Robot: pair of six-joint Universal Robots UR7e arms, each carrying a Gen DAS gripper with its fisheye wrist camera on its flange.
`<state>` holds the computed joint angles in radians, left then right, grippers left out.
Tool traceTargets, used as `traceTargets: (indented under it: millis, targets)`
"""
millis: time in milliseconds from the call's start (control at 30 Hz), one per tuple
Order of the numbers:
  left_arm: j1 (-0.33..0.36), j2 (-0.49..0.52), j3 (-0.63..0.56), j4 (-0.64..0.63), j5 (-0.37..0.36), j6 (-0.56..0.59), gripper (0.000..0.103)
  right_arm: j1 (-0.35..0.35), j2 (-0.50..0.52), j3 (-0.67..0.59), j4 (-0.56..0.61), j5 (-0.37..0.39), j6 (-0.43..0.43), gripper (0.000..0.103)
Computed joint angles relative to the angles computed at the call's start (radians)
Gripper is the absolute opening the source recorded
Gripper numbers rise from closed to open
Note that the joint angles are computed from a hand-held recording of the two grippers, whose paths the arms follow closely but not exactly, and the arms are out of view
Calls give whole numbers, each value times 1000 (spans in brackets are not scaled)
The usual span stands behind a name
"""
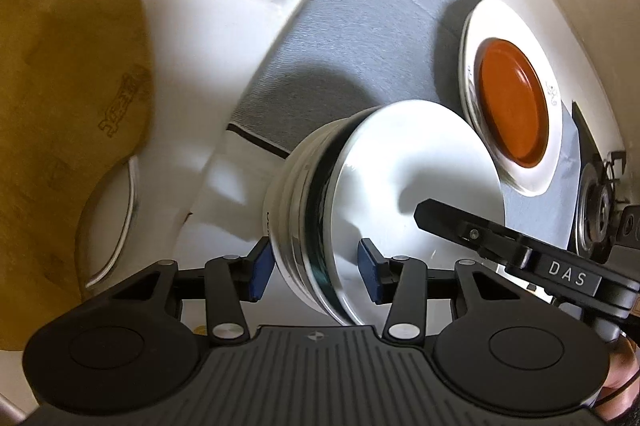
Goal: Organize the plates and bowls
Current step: 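Lower the nested bowls onto the brown plate with both grippers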
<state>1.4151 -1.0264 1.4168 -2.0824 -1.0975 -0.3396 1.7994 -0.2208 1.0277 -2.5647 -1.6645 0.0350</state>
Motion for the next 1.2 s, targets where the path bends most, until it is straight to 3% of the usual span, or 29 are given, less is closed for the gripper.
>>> traceTargets:
  millis: [567,967,1200]
  targets:
    - [-95,108,-153,69,37,27,48,-24,-121,139,-197,20,31,42]
    - [-162,261,-371,117,43,120,49,-47,-161,73,-231,-13,-14,42]
    - [-152,374,-552,204,5,151,49,-82,-146,9,-239,0,-24,42]
